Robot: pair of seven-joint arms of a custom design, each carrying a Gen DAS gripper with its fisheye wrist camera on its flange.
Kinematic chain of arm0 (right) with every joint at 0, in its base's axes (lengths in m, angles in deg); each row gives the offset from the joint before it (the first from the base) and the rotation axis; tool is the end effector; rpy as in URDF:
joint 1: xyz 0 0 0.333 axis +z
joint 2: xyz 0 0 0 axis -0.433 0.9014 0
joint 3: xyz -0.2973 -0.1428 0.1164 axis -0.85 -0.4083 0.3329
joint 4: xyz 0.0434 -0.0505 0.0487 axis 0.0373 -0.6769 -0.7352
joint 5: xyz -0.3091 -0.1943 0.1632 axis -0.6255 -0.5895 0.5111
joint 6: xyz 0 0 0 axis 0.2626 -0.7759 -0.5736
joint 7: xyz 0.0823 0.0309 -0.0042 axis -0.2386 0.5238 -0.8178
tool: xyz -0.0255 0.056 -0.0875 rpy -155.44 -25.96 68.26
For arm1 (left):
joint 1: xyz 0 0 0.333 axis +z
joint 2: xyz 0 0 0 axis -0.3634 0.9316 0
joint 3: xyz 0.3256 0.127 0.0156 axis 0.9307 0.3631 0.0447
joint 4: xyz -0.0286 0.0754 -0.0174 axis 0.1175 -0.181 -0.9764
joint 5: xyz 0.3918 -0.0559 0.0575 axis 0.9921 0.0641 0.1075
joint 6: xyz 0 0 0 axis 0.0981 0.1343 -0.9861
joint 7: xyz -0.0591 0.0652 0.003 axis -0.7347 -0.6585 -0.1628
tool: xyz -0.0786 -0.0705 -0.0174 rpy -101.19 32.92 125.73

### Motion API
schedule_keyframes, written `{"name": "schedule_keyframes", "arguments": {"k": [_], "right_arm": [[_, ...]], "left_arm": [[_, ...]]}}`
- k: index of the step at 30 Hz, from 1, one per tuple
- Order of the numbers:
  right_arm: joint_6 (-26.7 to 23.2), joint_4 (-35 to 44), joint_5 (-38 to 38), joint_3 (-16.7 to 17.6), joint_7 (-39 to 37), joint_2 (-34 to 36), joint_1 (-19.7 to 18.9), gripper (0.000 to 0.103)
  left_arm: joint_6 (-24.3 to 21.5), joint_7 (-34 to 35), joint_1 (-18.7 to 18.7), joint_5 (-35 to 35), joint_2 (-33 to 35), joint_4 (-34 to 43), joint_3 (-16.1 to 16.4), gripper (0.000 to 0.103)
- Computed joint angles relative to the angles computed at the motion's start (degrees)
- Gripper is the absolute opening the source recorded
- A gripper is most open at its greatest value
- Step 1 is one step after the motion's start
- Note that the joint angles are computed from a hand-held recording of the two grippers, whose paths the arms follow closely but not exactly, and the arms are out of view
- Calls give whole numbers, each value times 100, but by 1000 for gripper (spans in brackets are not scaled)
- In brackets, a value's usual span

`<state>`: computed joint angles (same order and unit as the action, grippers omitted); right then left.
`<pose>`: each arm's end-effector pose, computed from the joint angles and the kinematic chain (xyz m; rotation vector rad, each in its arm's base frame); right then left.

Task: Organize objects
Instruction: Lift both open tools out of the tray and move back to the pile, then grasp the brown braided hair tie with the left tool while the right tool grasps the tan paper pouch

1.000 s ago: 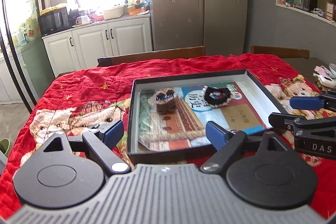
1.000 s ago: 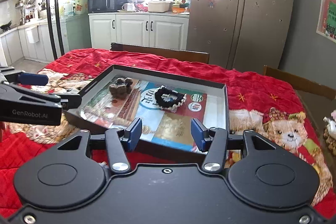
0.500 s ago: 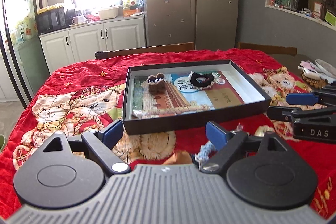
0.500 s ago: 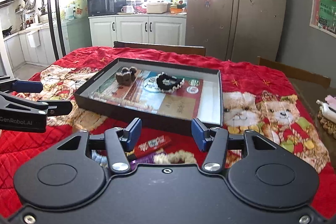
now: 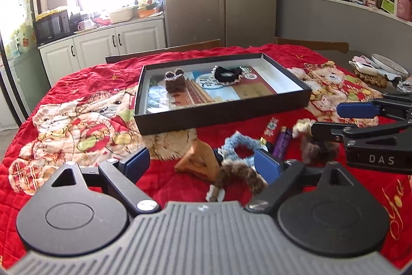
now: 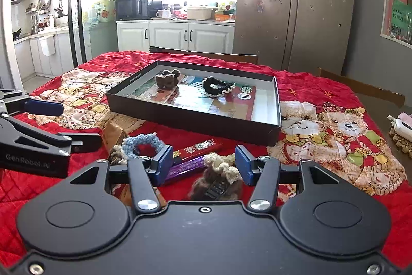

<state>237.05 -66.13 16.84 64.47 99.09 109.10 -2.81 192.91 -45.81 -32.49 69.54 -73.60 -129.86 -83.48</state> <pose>0.6866 0.3752 0.4108 -1.9641 0.9289 -0.5709 0.6028 -0.2148 0.4153 -1.7195 1.4547 -0.7283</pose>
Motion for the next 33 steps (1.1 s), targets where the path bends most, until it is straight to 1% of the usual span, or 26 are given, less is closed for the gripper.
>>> {"name": "schedule_keyframes", "arguments": {"k": [1, 5, 8, 12, 15, 18, 20, 21, 24, 27, 30, 32, 33], "right_arm": [[58, -61, 27, 191, -91, -2, -139, 52], [259, -243, 93, 745, -407, 34, -544, 52], [414, -347, 77, 1256, -680, 130, -917, 52], [544, -521, -63, 2148, -1036, 309, -1600, 52], [532, -618, -206, 2803, -1265, 478, -2107, 52], [556, -722, -374, 3225, -1488, 604, -2407, 52], [496, -746, -438, 3270, -1555, 619, -2419, 52], [444, -739, -448, 3239, -1577, 616, -2384, 52], [292, -688, -381, 3035, -1647, 579, -2181, 51], [201, -584, -248, 2652, -1714, 529, -1828, 51], [121, -435, -100, 2085, -1677, 466, -1337, 51], [40, -341, -4, 1724, -1608, 440, -1043, 50], [-32, -305, 41, 1625, -1599, 436, -971, 50]], "left_arm": [[30, -75, -4, 66, 2, -19, 3, 93], [238, -170, 25, 145, 40, -83, -2, 93], [293, -182, 19, 196, 71, -121, -3, 93], [420, -318, 32, 311, 134, -134, 15, 93], [419, -412, 35, 385, 176, -139, 27, 93], [489, -673, 79, 486, 190, -172, 52, 92], [586, -882, 136, 517, 187, -205, 65, 92], [633, -945, 164, 519, 186, -219, 69, 90], [715, -993, 212, 506, 230, -212, 76, 86], [757, -887, 226, 411, 303, -171, 81, 79], [855, -714, 241, 201, 383, -122, 96, 71], [868, -676, 216, 154, 411, -103, 123, 69], [856, -653, 200, 149, 419, -95, 136, 68]]}}
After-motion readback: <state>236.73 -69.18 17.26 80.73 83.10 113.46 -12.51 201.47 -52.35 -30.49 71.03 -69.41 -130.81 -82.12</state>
